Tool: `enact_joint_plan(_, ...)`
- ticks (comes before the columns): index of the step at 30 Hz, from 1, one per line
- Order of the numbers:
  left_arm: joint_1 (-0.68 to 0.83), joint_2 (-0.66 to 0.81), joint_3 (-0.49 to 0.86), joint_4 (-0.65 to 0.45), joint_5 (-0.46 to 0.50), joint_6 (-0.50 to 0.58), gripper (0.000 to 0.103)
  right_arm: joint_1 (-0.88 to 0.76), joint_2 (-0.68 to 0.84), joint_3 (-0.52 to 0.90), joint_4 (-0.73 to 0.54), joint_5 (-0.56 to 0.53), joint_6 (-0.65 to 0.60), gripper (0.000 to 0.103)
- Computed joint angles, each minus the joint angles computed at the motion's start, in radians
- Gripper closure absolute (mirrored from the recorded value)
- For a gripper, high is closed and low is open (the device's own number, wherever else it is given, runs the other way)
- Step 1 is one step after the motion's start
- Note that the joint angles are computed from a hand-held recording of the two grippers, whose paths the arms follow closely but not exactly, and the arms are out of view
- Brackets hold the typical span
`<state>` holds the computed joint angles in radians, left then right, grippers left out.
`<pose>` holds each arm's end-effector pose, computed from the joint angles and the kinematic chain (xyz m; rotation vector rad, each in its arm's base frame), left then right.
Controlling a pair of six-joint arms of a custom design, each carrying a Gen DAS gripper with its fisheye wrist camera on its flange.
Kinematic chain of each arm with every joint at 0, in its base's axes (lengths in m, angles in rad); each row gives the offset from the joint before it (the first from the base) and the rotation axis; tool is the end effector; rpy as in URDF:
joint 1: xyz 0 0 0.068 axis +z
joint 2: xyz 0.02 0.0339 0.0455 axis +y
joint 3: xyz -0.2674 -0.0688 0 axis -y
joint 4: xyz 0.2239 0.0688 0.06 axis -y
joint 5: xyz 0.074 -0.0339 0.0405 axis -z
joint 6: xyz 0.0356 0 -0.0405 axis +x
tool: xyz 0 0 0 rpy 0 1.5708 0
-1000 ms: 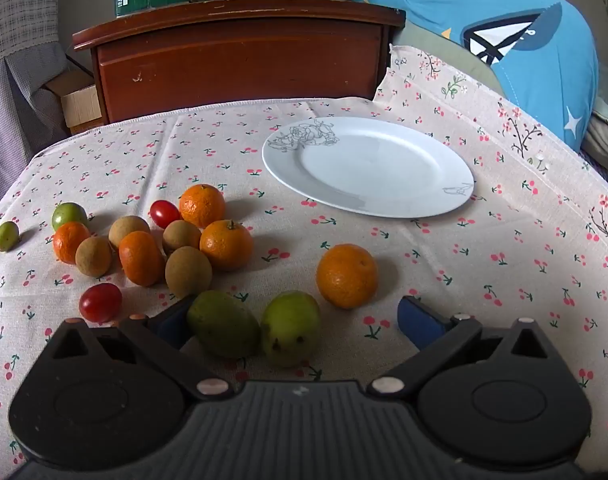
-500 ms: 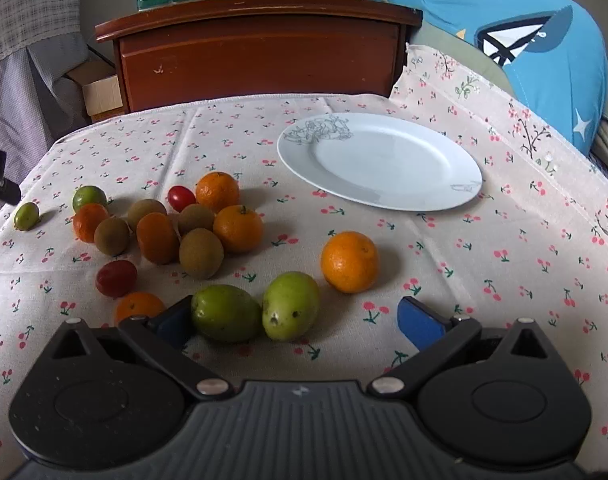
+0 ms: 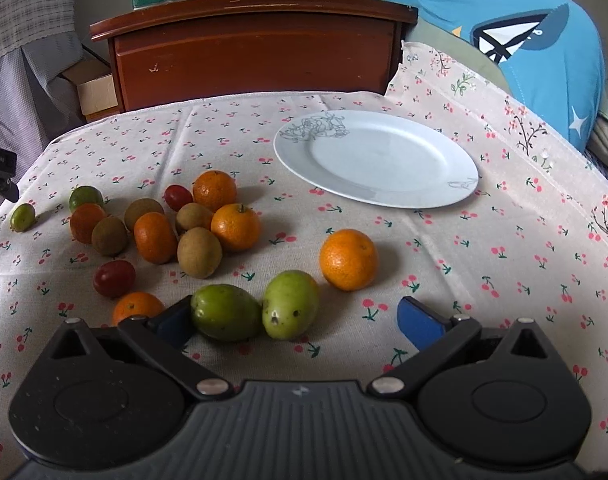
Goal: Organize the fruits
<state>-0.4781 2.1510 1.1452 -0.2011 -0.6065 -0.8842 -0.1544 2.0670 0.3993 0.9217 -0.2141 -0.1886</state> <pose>0.3413 -0.1540 0.0837 -0.6369 2.3888 0.3140 0.2633 -0.0333 0.0462 -0.1471 2.2922 0.0716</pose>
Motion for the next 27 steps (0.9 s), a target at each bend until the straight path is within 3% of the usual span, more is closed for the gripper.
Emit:
enact_joint_plan(3, 0.006, -0.013, -0.053, 0.134, 0.092, 0.051, 0.003, 0.001, 0.001, -0.001, 0.002, 0.001, 0.0, 0.001)
enact_joint_plan(9, -0.04, -0.023, -0.066, 0.207, 0.229, 0.118, 0.003, 0.001, -0.011, 0.008, -0.031, 0.003, -0.005, 0.001)
enact_joint_plan(18, -0.18, -0.108, -0.086, 0.118, 0.167, 0.082, 0.003, 0.011, -0.103, 0.075, -0.28, 0.033, -0.009, 0.001)
enact_joint_plan(27, -0.281, -0.122, -0.015, -0.07, 0.136, 0.031, 0.003, -0.017, -0.241, 0.119, -0.511, 0.009, -0.031, 0.001)
